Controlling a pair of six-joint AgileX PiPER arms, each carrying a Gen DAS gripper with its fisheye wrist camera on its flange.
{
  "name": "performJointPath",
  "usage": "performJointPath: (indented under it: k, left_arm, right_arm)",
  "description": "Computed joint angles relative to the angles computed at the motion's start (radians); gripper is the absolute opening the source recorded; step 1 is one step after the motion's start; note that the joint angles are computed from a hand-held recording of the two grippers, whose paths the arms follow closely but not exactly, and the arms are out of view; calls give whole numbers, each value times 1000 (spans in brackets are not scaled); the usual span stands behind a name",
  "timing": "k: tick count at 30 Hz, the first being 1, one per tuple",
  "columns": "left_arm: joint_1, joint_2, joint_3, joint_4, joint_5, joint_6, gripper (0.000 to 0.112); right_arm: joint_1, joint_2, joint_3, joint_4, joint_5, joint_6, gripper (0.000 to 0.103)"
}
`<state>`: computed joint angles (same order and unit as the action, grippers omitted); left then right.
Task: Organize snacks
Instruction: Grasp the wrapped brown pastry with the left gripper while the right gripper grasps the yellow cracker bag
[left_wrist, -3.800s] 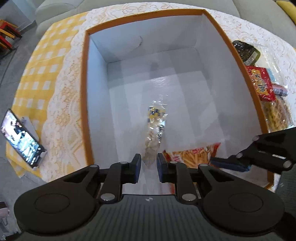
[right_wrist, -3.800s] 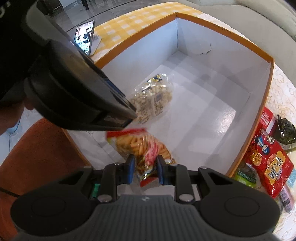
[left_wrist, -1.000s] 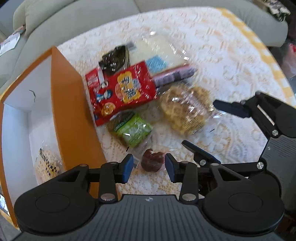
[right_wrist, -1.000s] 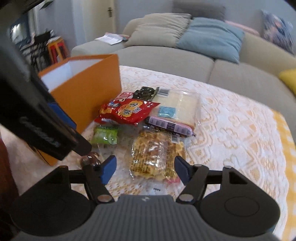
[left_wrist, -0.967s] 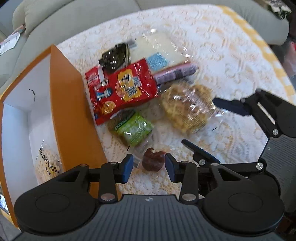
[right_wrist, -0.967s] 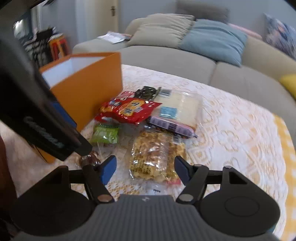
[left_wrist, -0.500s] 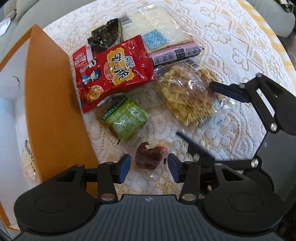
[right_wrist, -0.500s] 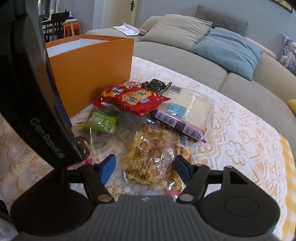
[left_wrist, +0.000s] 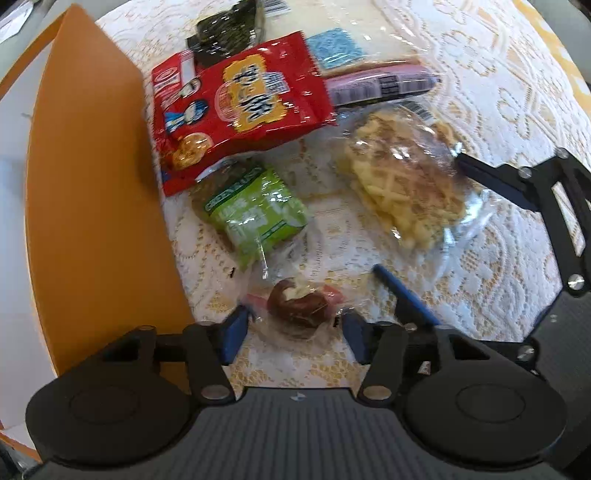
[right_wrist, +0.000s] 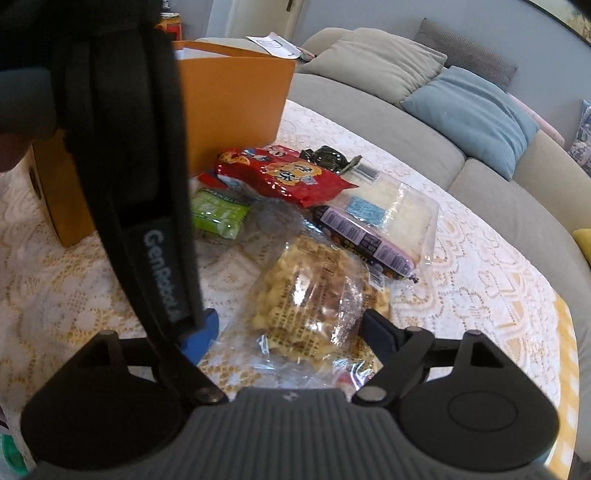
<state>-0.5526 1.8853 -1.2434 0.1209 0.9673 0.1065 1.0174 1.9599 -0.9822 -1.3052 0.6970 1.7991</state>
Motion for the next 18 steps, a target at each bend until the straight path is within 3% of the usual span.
performJointPath:
  k: [3,5,11,18]
  left_arm:
    - [24,-15,14,-30,-10,12,56]
    - [34,-40,33,-46,-19,15,54]
    - [52,-118,77,-89,-34,26,49]
    - [41,-226,127,-149,-38,19,48]
  right_arm:
    - [-11,-19,8,16,-9,-15,73]
    - [-17,-33,15,30,-3,-20,64]
    - [-23,-67,16,70,8,-50,47]
    - [-3,-135,26,140,49,-71,36]
